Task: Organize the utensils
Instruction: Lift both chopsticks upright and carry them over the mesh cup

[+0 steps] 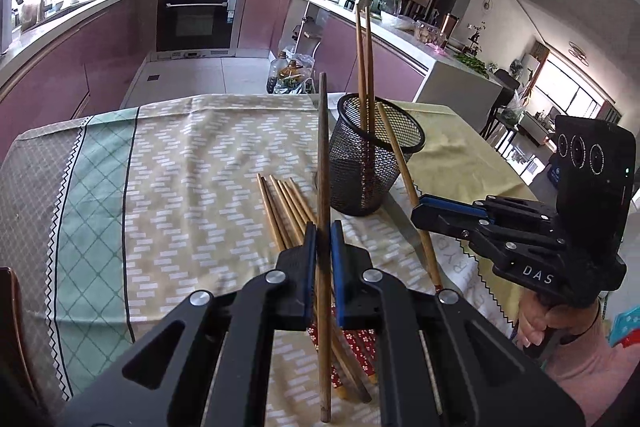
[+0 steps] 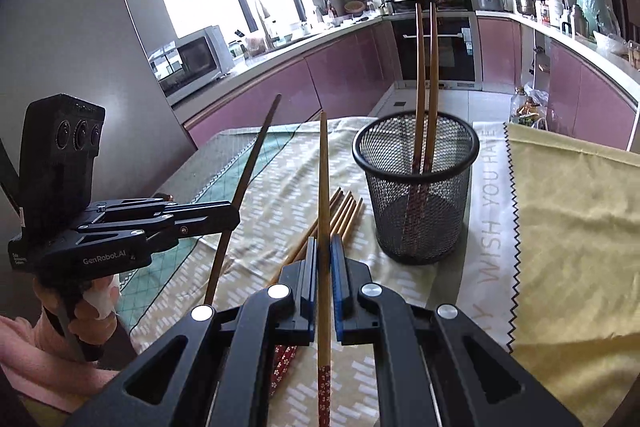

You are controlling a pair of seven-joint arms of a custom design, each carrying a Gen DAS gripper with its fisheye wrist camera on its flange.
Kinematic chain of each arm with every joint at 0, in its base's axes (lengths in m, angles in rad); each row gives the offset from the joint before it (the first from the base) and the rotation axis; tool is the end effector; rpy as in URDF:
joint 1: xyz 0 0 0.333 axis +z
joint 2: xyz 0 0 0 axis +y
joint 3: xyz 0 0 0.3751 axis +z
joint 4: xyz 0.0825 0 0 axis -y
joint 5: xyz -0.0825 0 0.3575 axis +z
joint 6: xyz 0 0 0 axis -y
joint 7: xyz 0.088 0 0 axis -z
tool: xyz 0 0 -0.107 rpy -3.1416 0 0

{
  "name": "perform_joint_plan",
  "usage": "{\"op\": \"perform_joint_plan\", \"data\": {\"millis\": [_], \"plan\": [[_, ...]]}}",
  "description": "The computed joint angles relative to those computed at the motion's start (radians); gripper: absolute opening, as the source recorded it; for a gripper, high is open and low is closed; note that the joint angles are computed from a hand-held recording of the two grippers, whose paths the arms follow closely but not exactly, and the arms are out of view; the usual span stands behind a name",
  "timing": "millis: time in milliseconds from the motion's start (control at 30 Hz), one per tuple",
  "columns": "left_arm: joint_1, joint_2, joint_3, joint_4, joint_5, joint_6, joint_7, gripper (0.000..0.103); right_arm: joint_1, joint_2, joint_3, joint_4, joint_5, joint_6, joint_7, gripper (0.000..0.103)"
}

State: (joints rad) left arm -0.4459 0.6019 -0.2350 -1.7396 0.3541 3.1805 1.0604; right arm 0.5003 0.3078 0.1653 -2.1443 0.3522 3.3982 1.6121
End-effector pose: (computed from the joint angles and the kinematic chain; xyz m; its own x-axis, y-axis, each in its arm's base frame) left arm 0.5703 -0.4529 0.4085 -0.5008 -0.8271 0.2550 -0.6749 0.1887 -0.7134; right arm 0.5145 0.3414 0.4469 0.3294 -0.8959 -0.2981 -0.6657 0.0035 -0.7462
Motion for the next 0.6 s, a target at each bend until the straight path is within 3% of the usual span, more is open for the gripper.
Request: {"op": "perform_joint_plan", "data": {"millis": [267, 433, 600], "plan": [[0.029, -0.05, -0.034, -0.055, 0.011, 0.085, 0.021, 0.008, -0.024, -0.026, 0.019, -0.028, -0.02, 0.067, 0.014, 0.006], [0.042, -0.072, -0.051, -0.07, 0.015, 0.119, 0.028, 0.008, -0.073, -0.043, 0.052, -0.056, -0.072, 0.112, 0.053, 0.006], [0.042, -0.069, -0.055, -0.054, 0.015, 0.135, 0.028, 0.008, -0.062, -0.056, 0.032, -0.062, -0.085, 0.138, 0.059, 0.006]]}}
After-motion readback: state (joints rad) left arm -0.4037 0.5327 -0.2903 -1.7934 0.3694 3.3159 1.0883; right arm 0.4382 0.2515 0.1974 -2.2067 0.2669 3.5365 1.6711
